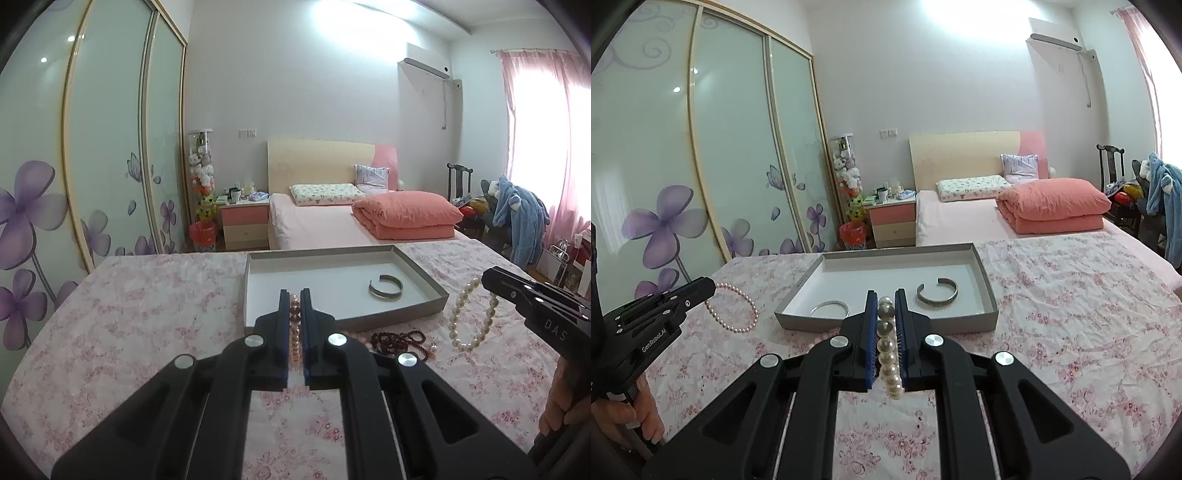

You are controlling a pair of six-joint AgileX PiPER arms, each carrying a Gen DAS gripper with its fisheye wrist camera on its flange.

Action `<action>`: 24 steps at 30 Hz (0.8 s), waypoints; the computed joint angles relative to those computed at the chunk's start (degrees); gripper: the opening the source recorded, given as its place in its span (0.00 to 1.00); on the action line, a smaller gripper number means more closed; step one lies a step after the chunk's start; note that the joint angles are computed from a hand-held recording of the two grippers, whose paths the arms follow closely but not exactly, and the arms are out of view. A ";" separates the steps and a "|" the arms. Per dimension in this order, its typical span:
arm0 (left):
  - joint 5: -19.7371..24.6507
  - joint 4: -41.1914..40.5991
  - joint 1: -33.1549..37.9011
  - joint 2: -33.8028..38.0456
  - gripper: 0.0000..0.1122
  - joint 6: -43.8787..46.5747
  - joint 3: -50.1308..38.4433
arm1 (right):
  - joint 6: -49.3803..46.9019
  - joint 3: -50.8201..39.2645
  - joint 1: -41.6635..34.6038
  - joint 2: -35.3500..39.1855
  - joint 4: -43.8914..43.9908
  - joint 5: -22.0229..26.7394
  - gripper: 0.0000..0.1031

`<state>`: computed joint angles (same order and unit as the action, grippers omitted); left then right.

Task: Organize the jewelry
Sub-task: 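Lift both pearl bracelets and carry them over the grey tray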

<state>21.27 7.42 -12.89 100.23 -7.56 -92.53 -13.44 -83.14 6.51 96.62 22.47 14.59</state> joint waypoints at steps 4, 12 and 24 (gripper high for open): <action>-0.91 1.98 -0.60 -0.55 0.06 -1.62 0.33 | -0.27 -0.03 0.16 -0.26 -0.10 -1.19 0.10; -1.36 3.45 -1.44 0.20 0.06 -1.82 -1.38 | 2.46 -3.37 0.45 1.25 -3.67 -2.91 0.10; 2.53 5.57 -2.22 8.76 0.06 -3.34 -13.61 | 9.92 -11.56 0.20 6.69 -10.55 -2.24 0.10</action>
<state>23.80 12.99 -15.11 109.00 -10.90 -106.14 -3.52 -94.70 6.71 103.31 11.92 12.35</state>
